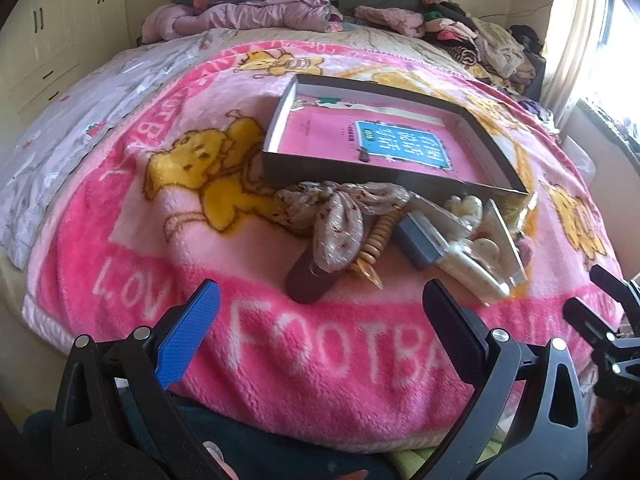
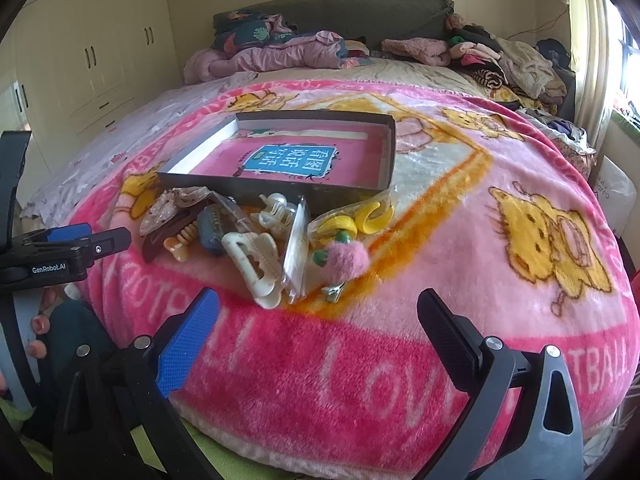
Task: Organize jewelry
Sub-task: 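Grasp the pink lace bow clip with the left tool while the right tool grasps the yellow hair-tie bag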
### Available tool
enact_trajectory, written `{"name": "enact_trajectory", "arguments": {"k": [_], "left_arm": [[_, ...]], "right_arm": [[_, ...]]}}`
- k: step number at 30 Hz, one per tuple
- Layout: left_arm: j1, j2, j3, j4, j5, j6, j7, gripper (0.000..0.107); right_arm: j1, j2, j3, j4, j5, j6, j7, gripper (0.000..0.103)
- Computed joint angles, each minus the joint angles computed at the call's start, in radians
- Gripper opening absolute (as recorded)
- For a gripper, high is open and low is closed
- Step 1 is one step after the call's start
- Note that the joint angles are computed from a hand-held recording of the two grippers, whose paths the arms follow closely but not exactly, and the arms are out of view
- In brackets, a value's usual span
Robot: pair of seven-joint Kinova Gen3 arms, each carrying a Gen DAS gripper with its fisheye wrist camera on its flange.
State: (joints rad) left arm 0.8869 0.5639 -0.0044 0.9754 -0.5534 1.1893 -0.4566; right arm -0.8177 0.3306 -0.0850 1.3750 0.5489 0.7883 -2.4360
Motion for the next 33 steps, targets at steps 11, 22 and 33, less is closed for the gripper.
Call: {"name": "enact_trajectory", "arguments": {"k": [11,22,33], "left_arm": [[-0.070,0.021,0.006,-0.024,0.054,-0.030,-0.058,0.093],[-0.119,0.088,0.003,-0.105,0.143,-0.006,-0.148,0.083],[-0.151,0.078,0.000,-0.059,0.184,-0.100,-0.175,0.038]], "right_arm": [[0.067,0.060,0.014,-0.095,-0.094,0.015,0.102,0.097],[0.158,0.145,0.017,-0.198,-0.263,0.016,0.189,0.097],[0.230,0.250,0.004,-0.328,-0.450,0.071,0.242,0.084]]}}
